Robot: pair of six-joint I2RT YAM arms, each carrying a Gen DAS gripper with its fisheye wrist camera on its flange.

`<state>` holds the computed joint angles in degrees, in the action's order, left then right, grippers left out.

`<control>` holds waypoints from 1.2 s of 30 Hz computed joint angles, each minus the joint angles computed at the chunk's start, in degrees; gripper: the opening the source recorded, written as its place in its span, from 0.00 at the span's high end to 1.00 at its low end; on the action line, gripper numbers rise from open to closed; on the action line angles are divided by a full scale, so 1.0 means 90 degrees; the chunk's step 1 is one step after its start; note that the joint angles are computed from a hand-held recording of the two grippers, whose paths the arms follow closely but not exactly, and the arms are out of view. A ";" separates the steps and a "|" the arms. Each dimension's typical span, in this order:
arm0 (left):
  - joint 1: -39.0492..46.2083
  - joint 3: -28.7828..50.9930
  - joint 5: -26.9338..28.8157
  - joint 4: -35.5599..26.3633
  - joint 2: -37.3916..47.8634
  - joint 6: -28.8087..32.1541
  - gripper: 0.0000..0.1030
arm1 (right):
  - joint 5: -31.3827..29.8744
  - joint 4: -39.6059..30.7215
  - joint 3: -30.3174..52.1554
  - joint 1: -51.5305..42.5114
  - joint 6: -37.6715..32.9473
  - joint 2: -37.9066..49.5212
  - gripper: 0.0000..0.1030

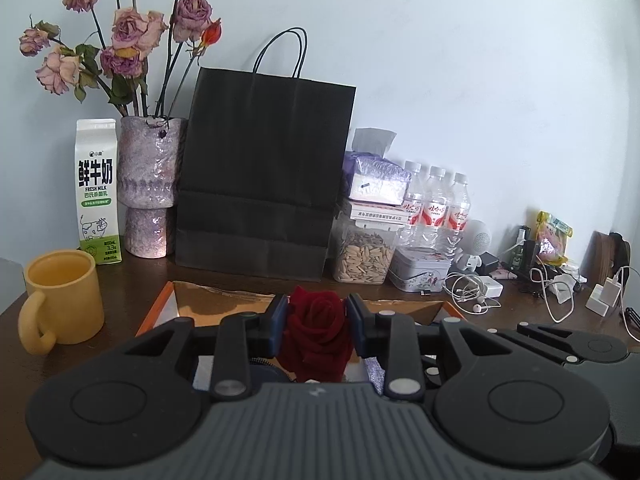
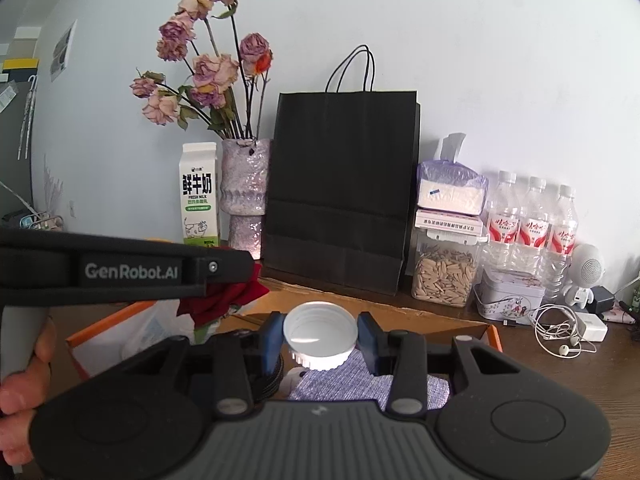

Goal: Organize objects
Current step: 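Carry the rose and the white lid over the box with both tools, then open both tools to drop the rose and lid into the box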

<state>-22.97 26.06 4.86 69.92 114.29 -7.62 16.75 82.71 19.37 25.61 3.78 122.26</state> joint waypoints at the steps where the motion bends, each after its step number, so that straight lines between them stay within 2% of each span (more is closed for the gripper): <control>1: 0.0024 0.0069 0.0032 -0.0030 0.0061 0.0022 0.67 | -0.0042 0.0018 0.0033 -0.0044 0.0001 0.0059 0.62; 8: 0.0130 0.0311 0.0098 -0.0158 0.0304 0.0165 0.67 | -0.0270 0.0044 0.0077 -0.0312 0.0093 0.0255 0.62; 21: 0.0087 0.0295 0.0036 -0.0130 0.0322 0.0240 0.66 | -0.0190 -0.0078 0.0045 -0.0282 0.0083 0.0184 0.62; 22: 0.0077 0.0302 -0.0006 -0.0147 0.0322 0.0247 0.63 | -0.0184 -0.0182 0.0067 -0.0284 0.0091 0.0159 0.62; 23: 0.0055 0.0302 -0.0086 -0.0126 0.0337 0.0254 0.54 | -0.0124 -0.0215 0.0092 -0.0271 0.0111 0.0179 0.59; 24: 0.0049 0.0289 -0.0112 -0.0055 0.0362 0.0263 0.47 | -0.0073 -0.0295 0.0132 -0.0270 0.0133 0.0187 0.43; 25: 0.0052 0.0274 -0.0115 0.0028 0.0385 0.0238 0.29 | -0.0056 -0.0362 0.0157 -0.0277 0.0160 0.0191 0.29; 26: 0.0044 0.0251 -0.0160 0.0104 0.0396 0.0201 0.05 | -0.0009 -0.0301 0.0157 -0.0268 0.0184 0.0239 0.03; 27: 0.0018 0.0213 -0.0262 0.0221 0.0413 0.0181 0.00 | 0.0063 -0.0160 0.0135 -0.0242 0.0172 0.0298 0.00; 28: -0.0020 0.0165 -0.0393 0.0390 0.0441 0.0181 0.00 | 0.0105 -0.0197 0.0134 -0.0224 0.0162 0.0271 0.00; 36: -0.0030 0.0206 -0.0408 0.0219 0.0389 0.0159 0.00 | 0.0131 -0.0239 0.0134 -0.0221 0.0182 0.0237 0.00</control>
<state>-23.24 27.91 1.19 71.90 117.79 -6.19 17.93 80.56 20.57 23.62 5.42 124.39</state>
